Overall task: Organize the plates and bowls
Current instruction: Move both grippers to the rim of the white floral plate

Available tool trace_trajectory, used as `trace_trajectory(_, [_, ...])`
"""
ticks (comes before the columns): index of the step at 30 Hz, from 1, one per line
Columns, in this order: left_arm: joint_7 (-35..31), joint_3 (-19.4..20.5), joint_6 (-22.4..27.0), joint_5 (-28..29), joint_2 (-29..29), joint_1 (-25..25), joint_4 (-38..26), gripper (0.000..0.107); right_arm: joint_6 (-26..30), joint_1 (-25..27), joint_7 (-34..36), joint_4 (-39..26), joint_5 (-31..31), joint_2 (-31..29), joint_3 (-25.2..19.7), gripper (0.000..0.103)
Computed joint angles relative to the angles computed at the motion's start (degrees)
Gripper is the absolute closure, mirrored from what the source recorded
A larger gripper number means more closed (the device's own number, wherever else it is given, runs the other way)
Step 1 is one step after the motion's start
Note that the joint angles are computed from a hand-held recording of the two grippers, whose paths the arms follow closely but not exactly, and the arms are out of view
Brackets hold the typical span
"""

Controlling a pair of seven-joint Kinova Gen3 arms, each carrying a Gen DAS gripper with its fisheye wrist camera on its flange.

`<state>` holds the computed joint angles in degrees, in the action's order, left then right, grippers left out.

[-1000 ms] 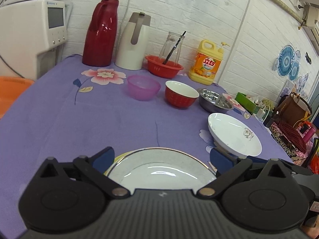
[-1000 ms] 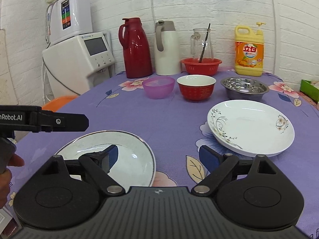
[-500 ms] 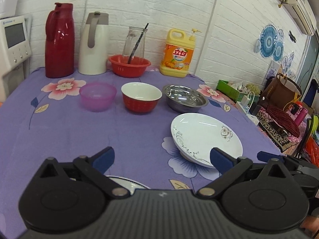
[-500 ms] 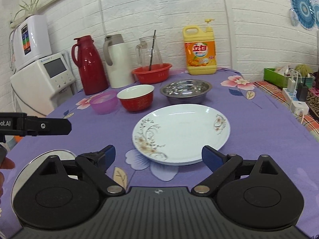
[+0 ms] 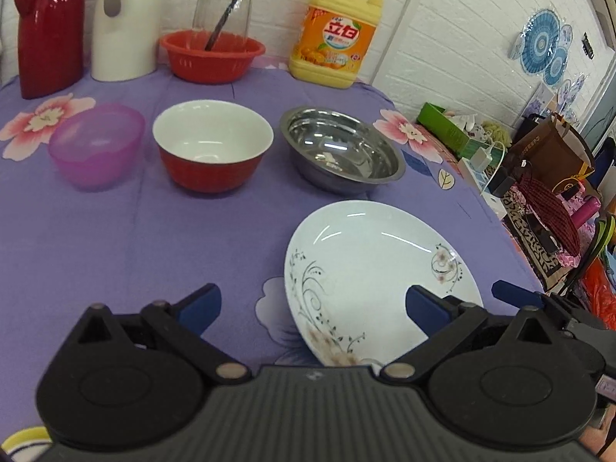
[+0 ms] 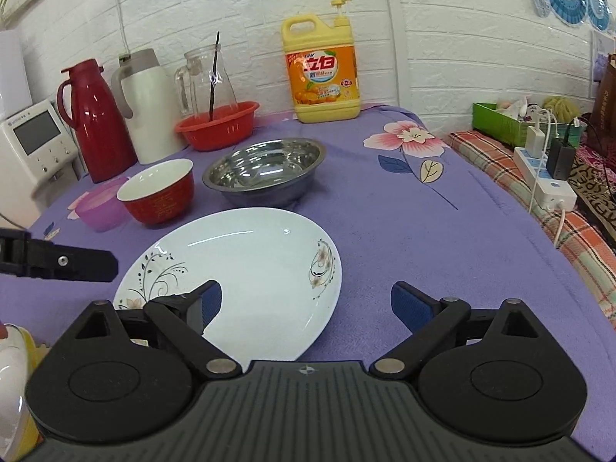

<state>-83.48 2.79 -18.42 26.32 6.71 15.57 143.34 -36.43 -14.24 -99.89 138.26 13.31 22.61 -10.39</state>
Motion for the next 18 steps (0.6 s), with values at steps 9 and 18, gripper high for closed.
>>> trace_trajectory(9, [2.9,-2.2,0.0,-3.7,7.2,1.3,-4.2,0.006,5.9,-1.2,1.7,-5.2,-0.1,3.0,-0.6,0.0])
trace_trajectory(18, [-11.5,-7.9,-1.9,11.7,8.8,11.2,-5.3,0.007,3.7,-2.8,4.8,-4.8,-2.6,4.4,0.6,0.0])
